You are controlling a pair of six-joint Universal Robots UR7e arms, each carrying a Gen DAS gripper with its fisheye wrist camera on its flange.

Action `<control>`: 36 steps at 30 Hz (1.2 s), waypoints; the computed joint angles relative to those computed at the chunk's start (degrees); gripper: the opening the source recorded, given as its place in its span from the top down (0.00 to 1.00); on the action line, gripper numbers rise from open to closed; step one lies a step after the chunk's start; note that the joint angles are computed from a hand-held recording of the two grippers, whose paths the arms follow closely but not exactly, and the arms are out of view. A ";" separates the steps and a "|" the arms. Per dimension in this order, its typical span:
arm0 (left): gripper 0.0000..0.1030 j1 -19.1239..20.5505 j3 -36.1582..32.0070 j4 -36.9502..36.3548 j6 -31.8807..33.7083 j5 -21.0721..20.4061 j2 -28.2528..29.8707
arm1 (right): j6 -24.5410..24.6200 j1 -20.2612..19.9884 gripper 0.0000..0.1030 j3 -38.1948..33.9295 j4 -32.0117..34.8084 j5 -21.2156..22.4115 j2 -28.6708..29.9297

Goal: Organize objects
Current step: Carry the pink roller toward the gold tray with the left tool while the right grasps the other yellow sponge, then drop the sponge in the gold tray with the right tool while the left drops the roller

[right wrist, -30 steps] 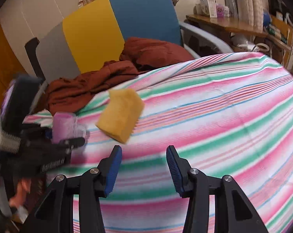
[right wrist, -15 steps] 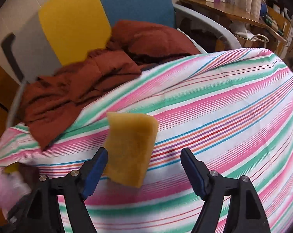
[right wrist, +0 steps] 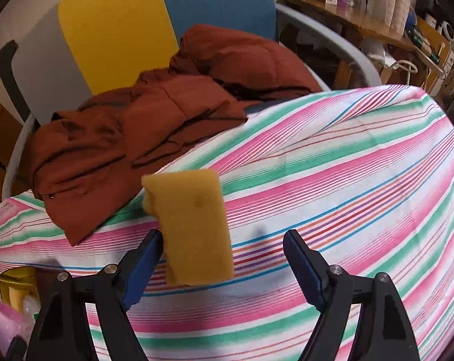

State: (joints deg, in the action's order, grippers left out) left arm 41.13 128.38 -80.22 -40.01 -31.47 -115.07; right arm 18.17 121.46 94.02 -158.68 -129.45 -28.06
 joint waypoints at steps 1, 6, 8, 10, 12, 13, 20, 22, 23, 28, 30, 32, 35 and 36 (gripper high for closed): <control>0.62 -0.08 -0.10 0.95 -0.42 -0.08 -0.58 | -0.34 -0.53 0.19 0.20 -0.53 1.40 0.02; 0.62 0.29 -0.59 3.51 -1.67 -0.06 -3.43 | -3.64 -2.51 0.51 2.92 -6.33 8.26 -0.62; 0.62 1.22 -1.17 2.92 -1.56 -0.69 -3.93 | -4.32 -2.19 0.60 3.29 -7.64 8.86 -0.58; 0.62 1.19 -1.39 3.53 -2.34 -0.34 -4.66 | -5.49 -1.17 0.61 2.81 -7.63 6.75 0.00; 0.62 1.21 -1.54 3.43 -2.26 -1.25 -5.88 | -6.95 -0.53 0.61 3.33 -8.93 5.09 0.07; 0.62 1.27 -1.62 3.19 -2.05 -2.10 -6.51 | -6.97 -0.55 0.61 4.39 -10.48 5.45 -0.43; 0.62 -1.78 -1.56 13.28 -9.62 -2.79 -11.14 | -9.52 1.61 0.61 13.36 -20.54 7.21 -5.50; 0.62 -2.40 -1.88 15.51 -11.81 -3.85 -12.61 | -10.27 2.43 0.61 13.95 -22.51 7.66 -5.56; 0.63 -2.98 -2.08 17.29 -13.50 -4.40 -13.65 | -10.51 2.82 0.61 15.06 -23.70 8.87 -6.32; 0.63 -6.97 -3.50 29.27 -23.46 -6.59 -18.10 | -10.46 6.46 0.61 19.16 -27.32 14.71 -8.61; 0.63 -9.15 -4.15 34.39 -28.10 -7.56 -19.79 | -10.09 8.43 0.61 19.43 -26.77 18.73 -8.24; 0.62 -11.73 -4.82 40.45 -33.05 -9.32 -21.54 | -10.18 10.59 0.61 18.19 -25.54 19.91 -6.79; 0.59 -17.75 -5.70 51.76 -42.75 -12.57 -23.47 | -9.97 13.07 0.61 14.67 -20.85 23.82 -3.66; 0.50 -21.16 -6.05 56.99 -47.74 -14.37 -24.15 | -9.59 14.21 0.59 13.63 -20.75 23.69 -2.33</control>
